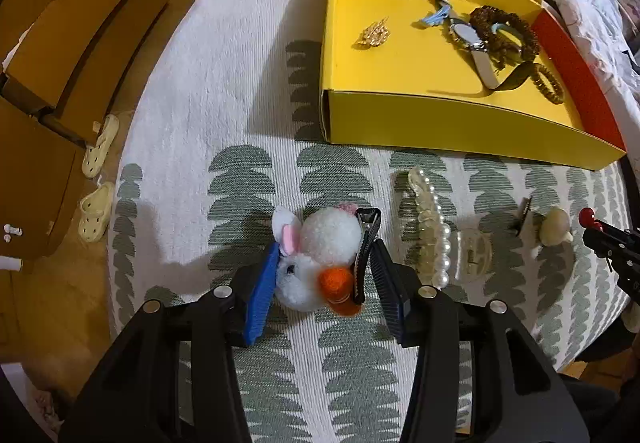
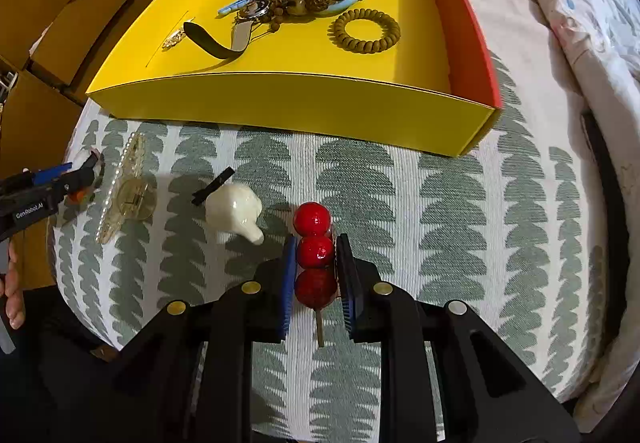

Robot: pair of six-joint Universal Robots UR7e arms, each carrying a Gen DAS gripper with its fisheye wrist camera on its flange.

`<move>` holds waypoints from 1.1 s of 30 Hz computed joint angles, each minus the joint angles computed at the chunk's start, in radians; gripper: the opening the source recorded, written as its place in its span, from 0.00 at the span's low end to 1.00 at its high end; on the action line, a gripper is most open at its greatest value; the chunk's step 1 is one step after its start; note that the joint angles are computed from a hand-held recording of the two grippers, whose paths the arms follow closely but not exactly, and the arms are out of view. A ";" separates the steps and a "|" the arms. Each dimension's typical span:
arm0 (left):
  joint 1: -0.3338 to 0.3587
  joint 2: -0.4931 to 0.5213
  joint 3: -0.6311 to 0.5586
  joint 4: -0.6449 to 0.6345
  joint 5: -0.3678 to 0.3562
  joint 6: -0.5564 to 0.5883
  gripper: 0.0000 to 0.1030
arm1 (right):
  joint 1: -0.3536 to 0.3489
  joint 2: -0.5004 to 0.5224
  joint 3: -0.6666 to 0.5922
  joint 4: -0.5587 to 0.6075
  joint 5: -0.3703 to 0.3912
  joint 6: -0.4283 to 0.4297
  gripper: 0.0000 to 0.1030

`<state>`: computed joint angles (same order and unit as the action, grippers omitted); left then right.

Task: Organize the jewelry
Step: 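Lift both items over the box wall and release them on the bedspread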

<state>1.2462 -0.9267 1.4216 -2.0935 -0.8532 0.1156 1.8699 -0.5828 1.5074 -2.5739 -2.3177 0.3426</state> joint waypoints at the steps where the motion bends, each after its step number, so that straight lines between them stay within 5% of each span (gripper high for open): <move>1: -0.001 0.005 0.000 -0.002 0.005 -0.001 0.46 | -0.001 0.007 -0.010 0.018 -0.015 0.008 0.20; 12: -0.003 0.016 0.004 -0.004 0.025 -0.013 0.49 | -0.001 -0.001 -0.007 0.037 -0.061 0.033 0.26; 27: -0.036 -0.037 -0.021 -0.028 -0.125 0.001 0.61 | 0.036 -0.034 -0.004 -0.173 -0.048 -0.076 0.28; 33: -0.036 0.017 -0.107 -0.029 -0.190 0.014 0.63 | 0.024 -0.020 -0.037 -0.268 -0.028 -0.135 0.28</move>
